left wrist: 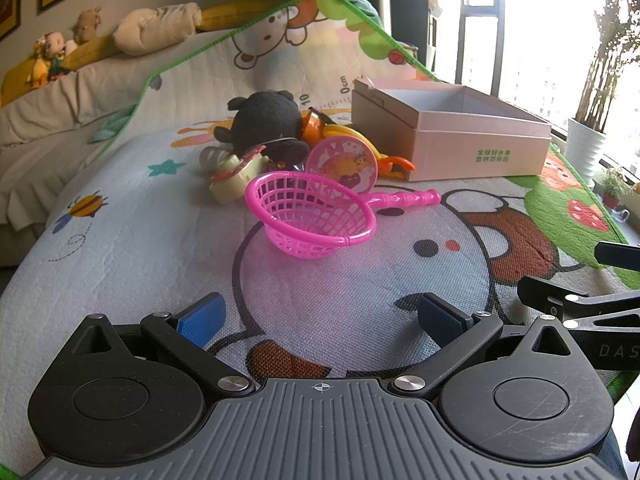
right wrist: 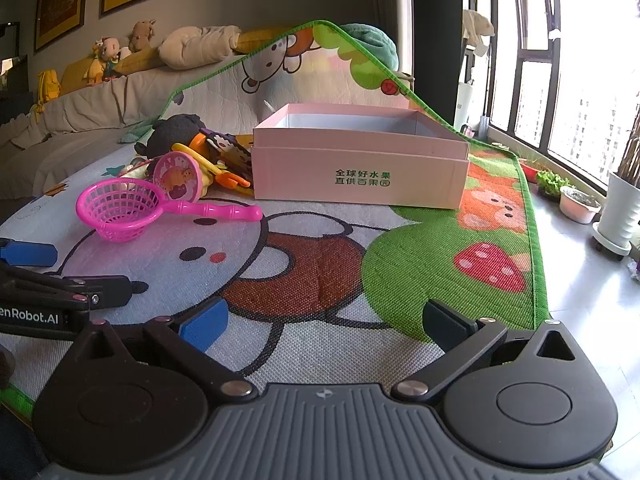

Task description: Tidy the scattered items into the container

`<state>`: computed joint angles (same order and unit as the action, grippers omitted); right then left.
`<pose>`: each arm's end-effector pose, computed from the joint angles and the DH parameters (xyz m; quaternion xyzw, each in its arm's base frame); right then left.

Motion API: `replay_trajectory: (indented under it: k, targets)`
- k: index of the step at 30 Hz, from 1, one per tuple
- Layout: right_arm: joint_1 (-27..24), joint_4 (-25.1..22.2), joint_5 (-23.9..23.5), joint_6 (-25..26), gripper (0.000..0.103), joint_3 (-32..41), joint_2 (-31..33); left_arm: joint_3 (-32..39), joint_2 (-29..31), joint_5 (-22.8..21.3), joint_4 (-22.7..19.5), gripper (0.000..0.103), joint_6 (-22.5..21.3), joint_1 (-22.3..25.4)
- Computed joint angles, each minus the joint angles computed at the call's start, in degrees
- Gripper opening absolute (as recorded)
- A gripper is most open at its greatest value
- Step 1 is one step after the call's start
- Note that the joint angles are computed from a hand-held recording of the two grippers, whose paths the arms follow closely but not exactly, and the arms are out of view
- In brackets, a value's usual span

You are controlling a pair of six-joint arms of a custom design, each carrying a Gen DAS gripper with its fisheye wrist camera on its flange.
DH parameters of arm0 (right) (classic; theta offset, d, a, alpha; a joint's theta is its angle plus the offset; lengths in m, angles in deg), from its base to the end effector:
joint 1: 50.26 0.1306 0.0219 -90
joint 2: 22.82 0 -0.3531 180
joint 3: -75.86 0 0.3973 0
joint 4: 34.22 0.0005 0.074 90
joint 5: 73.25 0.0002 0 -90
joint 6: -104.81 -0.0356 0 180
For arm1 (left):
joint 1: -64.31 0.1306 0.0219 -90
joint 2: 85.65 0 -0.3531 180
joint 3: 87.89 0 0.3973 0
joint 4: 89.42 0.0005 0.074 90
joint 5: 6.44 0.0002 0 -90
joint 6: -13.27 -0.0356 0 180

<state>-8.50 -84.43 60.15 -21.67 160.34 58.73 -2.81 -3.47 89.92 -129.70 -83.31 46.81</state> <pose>0.3407 0.2707 0.4267 0.0947 0.8706 -0.0536 0.4798 0.4349 -0.1418 0.4340 0.2107 0.8702 -0.0916 0.4358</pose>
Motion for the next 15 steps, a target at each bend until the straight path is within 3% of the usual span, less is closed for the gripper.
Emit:
replay_trajectory:
  k: [15]
  targets:
    - [0.18, 0.3, 0.42, 0.19, 0.103, -0.03, 0.21, -0.07, -0.04, -0.01, 0.08, 0.103, 0.01, -0.01]
